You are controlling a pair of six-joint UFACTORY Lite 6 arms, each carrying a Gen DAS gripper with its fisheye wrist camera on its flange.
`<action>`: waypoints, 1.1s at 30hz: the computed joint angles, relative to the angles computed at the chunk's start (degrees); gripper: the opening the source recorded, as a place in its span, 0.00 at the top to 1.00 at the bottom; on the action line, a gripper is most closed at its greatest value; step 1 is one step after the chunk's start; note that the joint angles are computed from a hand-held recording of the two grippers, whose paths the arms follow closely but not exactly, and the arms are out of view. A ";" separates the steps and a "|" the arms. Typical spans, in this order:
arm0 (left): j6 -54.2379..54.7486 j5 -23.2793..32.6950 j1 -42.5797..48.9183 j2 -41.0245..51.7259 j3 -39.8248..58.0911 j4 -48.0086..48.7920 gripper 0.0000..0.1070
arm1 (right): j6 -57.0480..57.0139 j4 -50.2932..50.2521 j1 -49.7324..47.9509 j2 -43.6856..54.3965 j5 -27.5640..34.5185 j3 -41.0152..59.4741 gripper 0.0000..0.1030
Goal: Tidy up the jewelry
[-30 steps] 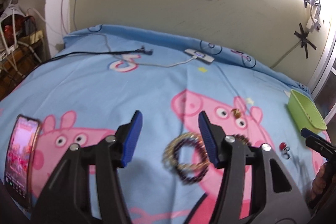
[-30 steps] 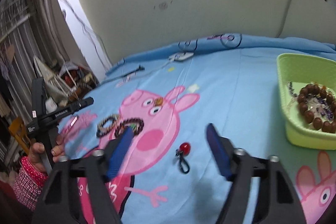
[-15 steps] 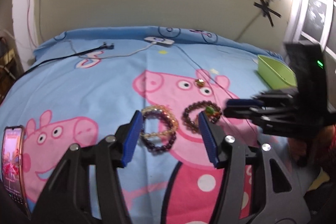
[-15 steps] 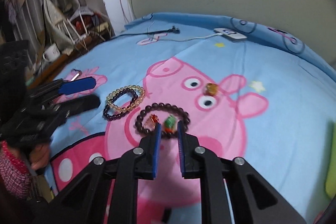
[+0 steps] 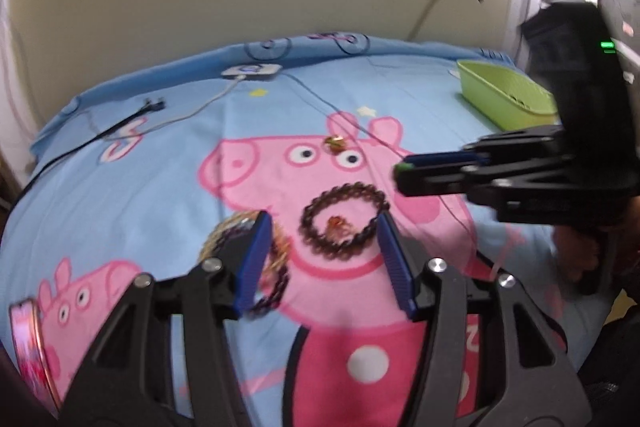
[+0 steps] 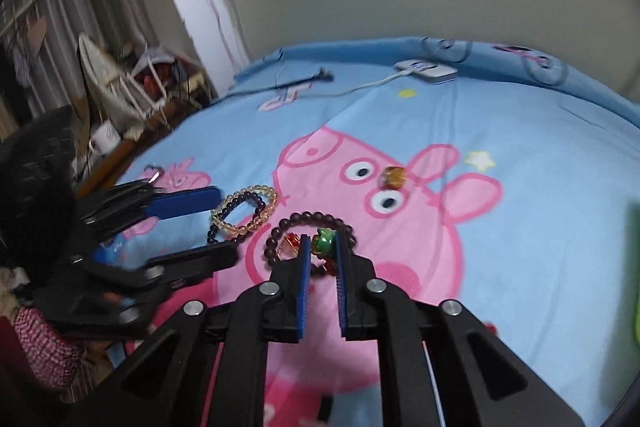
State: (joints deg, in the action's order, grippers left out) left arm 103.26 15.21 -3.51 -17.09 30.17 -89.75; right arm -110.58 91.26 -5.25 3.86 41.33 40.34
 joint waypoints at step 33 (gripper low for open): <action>-49.18 7.63 -25.19 31.99 45.51 33.67 0.90 | 0.49 -9.76 -51.08 10.41 28.68 9.48 1.00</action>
